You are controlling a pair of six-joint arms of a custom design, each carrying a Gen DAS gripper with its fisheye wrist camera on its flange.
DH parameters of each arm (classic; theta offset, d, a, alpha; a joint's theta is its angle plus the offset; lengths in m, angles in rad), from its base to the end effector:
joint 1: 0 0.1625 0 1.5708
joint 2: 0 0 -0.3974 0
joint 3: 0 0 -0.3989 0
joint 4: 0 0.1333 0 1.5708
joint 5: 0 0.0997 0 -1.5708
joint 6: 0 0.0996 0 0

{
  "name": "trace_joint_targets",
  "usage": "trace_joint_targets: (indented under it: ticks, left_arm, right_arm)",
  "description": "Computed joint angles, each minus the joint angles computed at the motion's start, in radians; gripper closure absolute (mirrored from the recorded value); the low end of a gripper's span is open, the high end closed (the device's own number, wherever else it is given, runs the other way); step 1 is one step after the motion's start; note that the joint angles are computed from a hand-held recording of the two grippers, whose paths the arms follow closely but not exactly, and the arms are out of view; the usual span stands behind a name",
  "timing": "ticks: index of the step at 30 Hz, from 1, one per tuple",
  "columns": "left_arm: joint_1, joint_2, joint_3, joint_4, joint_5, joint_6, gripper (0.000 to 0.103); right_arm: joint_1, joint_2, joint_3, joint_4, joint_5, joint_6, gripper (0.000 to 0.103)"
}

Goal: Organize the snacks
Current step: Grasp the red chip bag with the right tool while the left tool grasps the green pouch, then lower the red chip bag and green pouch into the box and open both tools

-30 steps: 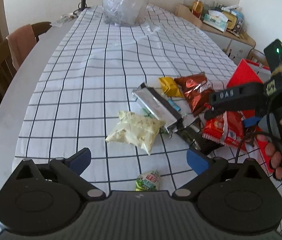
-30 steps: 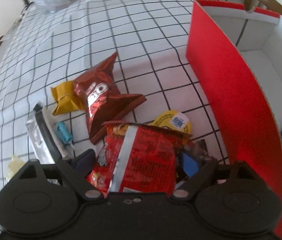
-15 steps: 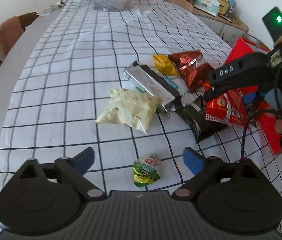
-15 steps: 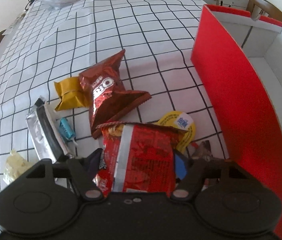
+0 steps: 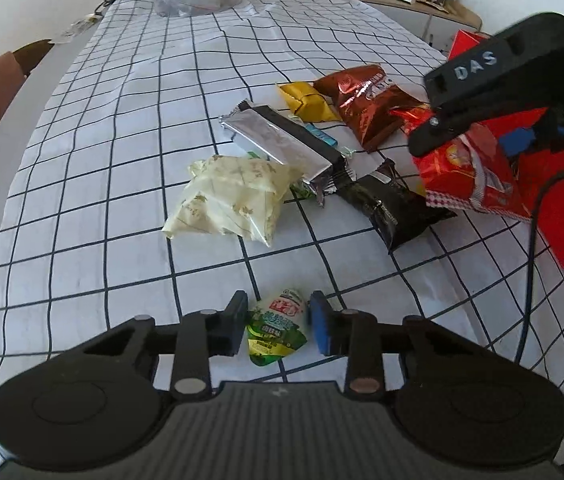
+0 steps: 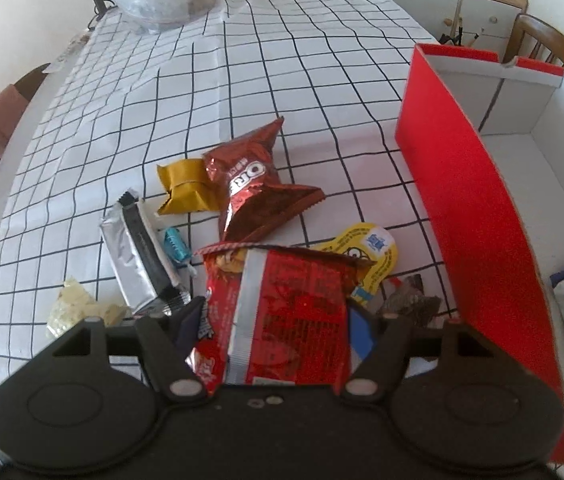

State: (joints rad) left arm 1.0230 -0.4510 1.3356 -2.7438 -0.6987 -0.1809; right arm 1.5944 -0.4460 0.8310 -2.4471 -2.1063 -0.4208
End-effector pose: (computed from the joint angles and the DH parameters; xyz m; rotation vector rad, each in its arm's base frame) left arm -0.1983 -0.7274 -0.0060 0.2701 2.3198 -0.7030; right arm 0.1027 -0.8544 0.1556 0.3810 -2.4623 0.4764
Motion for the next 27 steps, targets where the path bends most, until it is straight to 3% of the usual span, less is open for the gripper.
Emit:
trace_joint_targets:
  ticks: [8,18,27]
  left_arm:
    - [-0.017,-0.011,0.017,0.004,0.029,-0.049,0.071]
    - [-0.063,-0.058,0.031,0.040,0.038,-0.168,0.071]
    - [-0.135,-0.031,-0.037,0.090,0.074,-0.210,0.071]
  right_arm:
    - [-0.003,-0.082,0.105,-0.024,0.035,-0.009,0.032]
    - [0.000,-0.216,0.228,-0.052,0.115,-0.080,0.032]
    - [-0.016,-0.312,0.272,-0.040,0.177,-0.125,0.032]
